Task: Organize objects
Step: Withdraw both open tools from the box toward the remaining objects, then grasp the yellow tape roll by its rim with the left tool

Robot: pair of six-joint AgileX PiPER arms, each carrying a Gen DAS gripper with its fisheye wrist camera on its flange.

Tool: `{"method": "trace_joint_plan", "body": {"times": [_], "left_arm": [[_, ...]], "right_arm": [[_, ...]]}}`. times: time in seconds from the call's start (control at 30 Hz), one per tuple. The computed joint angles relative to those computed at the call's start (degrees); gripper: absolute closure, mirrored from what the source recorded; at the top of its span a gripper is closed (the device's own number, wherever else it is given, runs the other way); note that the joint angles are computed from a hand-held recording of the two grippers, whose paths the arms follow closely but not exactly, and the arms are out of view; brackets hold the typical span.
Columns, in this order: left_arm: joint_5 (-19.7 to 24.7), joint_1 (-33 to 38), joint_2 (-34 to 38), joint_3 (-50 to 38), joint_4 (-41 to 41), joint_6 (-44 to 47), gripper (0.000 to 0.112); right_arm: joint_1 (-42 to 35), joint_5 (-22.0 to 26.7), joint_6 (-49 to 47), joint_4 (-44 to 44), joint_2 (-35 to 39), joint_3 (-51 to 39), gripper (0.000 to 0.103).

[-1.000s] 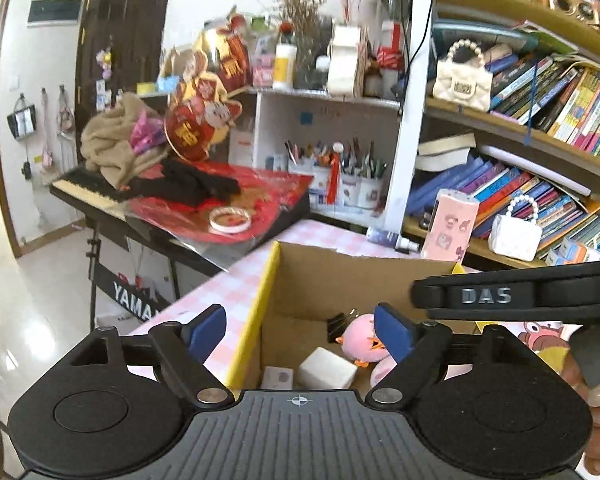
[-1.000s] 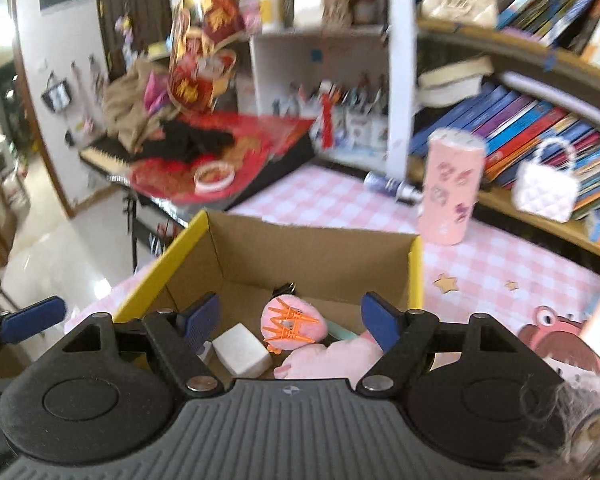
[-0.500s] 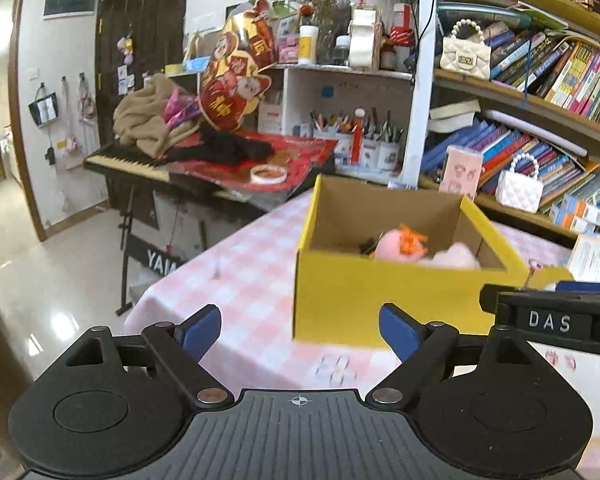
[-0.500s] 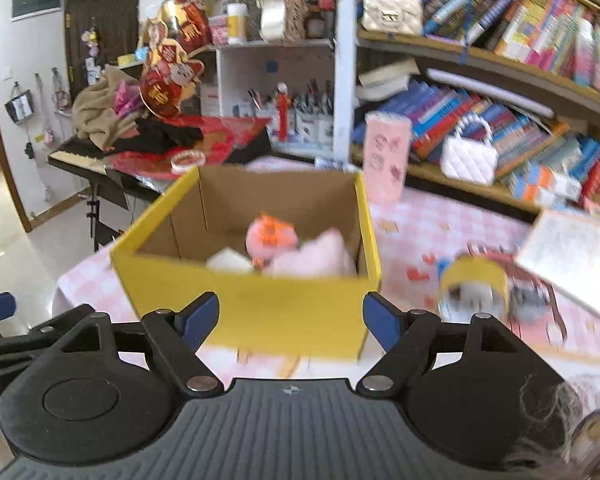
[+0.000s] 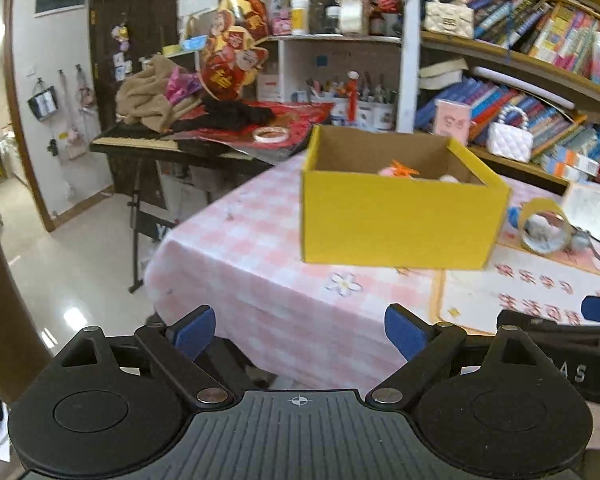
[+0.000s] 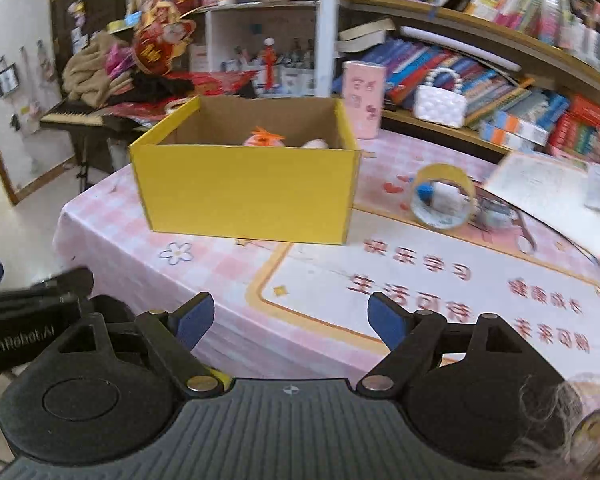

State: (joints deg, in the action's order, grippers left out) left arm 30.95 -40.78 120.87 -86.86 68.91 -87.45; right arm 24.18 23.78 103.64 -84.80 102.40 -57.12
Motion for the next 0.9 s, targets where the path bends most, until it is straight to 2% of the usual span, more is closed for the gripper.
{"method": "trace_joint_plan", "body": {"times": [0.13,0.3,0.6,0.7,0.9], "left_arm": [[-2.0,-1.3,-0.1,0.4,-0.3,2.0,0.018],[-4.8,-2.8,1.4,-2.4,-5.6,9.5,0.018],[-7.7,-6.0,5.6,-9.4,-18.1,24.3,0.018],[-7.5,-7.1,7.5,-12.9,-23.1,30.1,0.018],[-5.5,-9.4,11.4,-20.4,-31.1,39.7,0.018]], "right_arm": [[0.3,3.0,1.6,1.9,-2.5,3.6,0.018],[0.5,8.1,2.5,4.6,-5.4,7.8,0.016],[-1.9,13.1,3.7,7.7,-11.3,15.3,0.016],[-3.4,14.4,3.8,8.5,-12.9,17.3,0.016],[-8.3,13.6,2.7,10.0,-16.2,20.7,0.016]]}}
